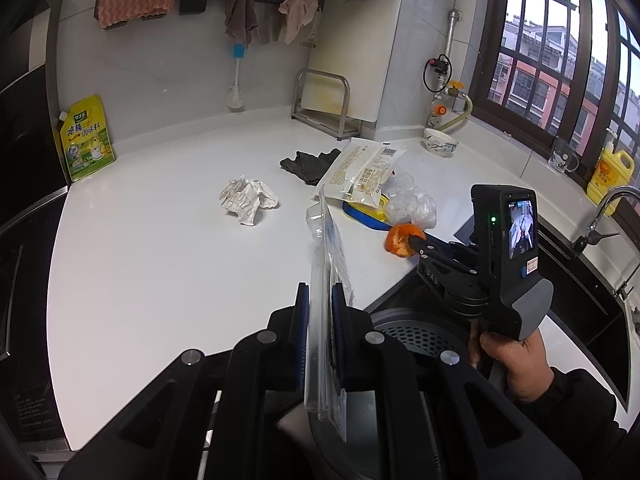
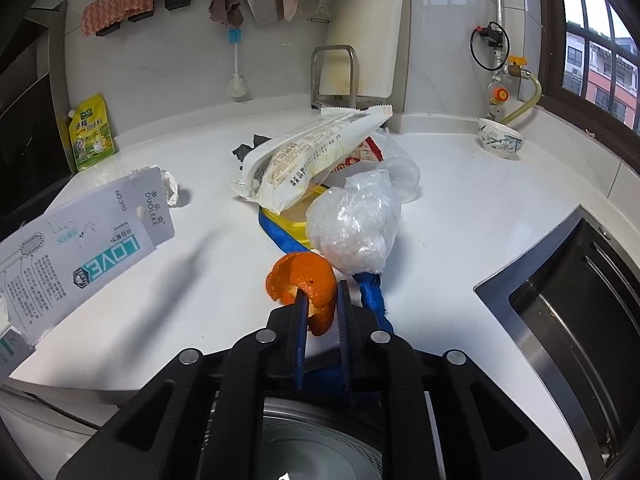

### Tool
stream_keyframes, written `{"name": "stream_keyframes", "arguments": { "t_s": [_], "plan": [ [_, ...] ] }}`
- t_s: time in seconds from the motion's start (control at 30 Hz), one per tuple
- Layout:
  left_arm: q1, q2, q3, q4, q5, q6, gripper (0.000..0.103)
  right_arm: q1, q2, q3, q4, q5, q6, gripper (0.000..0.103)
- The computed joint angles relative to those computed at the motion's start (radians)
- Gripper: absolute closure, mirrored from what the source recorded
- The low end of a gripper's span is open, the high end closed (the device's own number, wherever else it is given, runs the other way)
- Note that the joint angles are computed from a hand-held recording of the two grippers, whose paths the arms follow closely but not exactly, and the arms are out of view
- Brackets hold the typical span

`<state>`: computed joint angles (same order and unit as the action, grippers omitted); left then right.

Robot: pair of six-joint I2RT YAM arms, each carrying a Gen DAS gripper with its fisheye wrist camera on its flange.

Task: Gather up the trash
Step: 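Carry the toothbrush package with left tool while right tool carries orange ball over the bin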

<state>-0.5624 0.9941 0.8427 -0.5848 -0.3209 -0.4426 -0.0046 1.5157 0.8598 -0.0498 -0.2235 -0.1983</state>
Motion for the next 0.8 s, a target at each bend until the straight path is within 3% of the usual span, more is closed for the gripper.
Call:
{"name": "stream_keyframes", "arguments": {
  "t_s": [0.5, 0.8],
  "plan": [
    [-0.054, -0.059, -0.006, -0.046, -0.056, -0.032, 0.091, 0.011, -0.180, -0.063, -0.061, -0.074, 0.045, 0.096],
    [-0.186, -0.093, -0.015, -0.098, -0.114, -0.091, 0.091, -0.104, -0.408, -0.175, -0.191, -0.171, 0.042, 0.096]
  ]
}}
